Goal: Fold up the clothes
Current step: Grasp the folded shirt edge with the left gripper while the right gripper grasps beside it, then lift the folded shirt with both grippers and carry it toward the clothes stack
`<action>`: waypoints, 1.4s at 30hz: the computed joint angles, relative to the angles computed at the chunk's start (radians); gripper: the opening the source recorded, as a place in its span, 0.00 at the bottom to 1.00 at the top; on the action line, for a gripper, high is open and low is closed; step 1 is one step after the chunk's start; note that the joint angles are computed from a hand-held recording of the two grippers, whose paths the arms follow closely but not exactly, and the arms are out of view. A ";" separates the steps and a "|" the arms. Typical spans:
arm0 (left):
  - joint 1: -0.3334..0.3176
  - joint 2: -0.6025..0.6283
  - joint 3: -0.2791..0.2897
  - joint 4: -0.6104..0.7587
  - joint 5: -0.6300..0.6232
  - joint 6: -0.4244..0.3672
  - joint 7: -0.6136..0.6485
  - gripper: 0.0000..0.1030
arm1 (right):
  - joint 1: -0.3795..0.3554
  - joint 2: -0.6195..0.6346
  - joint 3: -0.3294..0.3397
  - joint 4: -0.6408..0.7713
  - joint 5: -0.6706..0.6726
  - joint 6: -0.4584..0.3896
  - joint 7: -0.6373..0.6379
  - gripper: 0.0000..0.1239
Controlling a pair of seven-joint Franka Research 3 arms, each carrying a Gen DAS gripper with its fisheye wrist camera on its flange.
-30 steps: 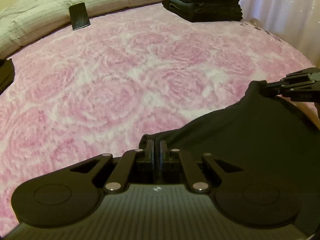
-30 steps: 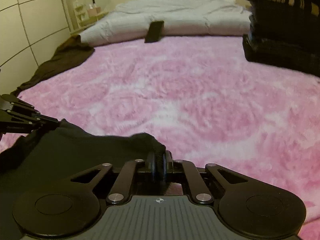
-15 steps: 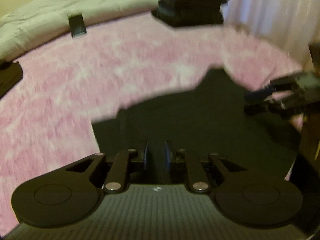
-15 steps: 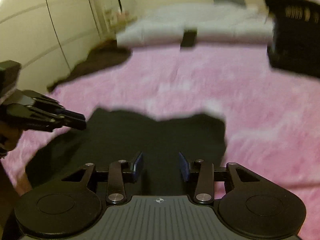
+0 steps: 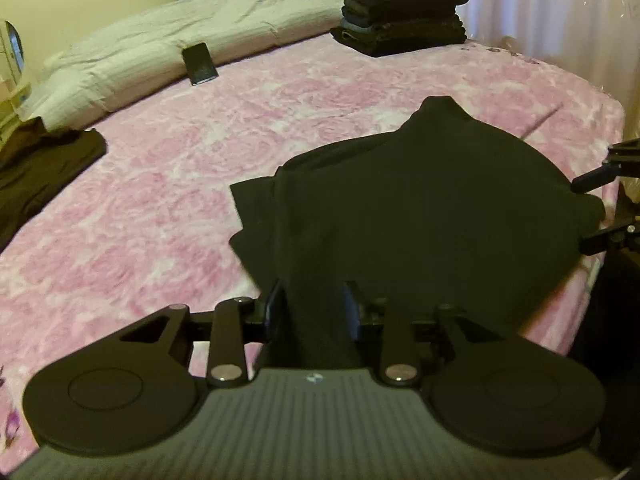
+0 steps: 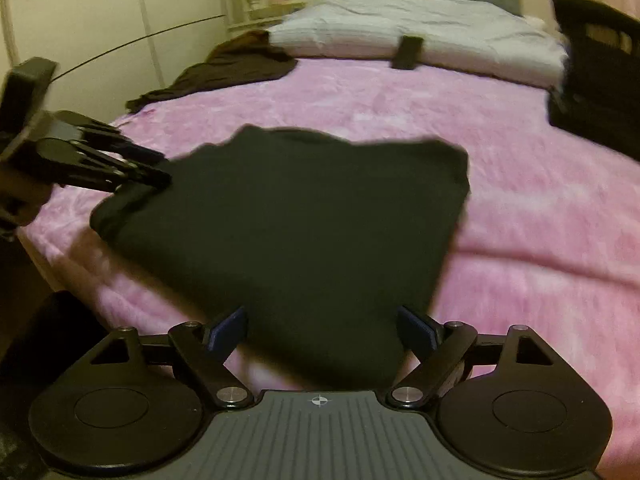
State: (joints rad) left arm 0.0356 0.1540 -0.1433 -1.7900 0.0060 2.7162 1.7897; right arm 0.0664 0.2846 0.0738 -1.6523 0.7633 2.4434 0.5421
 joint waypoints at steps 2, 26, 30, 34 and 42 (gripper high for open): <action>0.005 -0.065 -0.009 -0.076 -0.022 0.039 0.055 0.37 | -0.002 -0.057 0.016 -0.073 0.037 0.053 -0.108 0.69; -0.118 -0.010 0.045 -0.118 1.142 0.107 -0.090 0.20 | 0.072 -0.083 0.086 -0.225 -0.050 0.438 -0.613 0.22; -0.109 -0.007 0.038 -0.102 0.973 0.100 -0.009 0.18 | 0.057 -0.092 0.133 -0.263 0.106 0.510 -0.835 0.52; -0.103 -0.003 0.025 -0.068 0.785 0.078 0.075 0.18 | 0.090 -0.047 0.130 -0.229 0.152 0.544 -0.926 0.58; -0.122 -0.021 0.040 -0.074 0.770 0.092 0.076 0.18 | 0.211 0.047 -0.027 -0.167 -0.174 0.657 -0.654 0.21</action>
State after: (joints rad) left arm -0.0864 0.1334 -0.1030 -1.8642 0.7756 2.8083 1.8653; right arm 0.2772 0.3315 0.0466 -1.8196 0.5896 3.1000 -0.1118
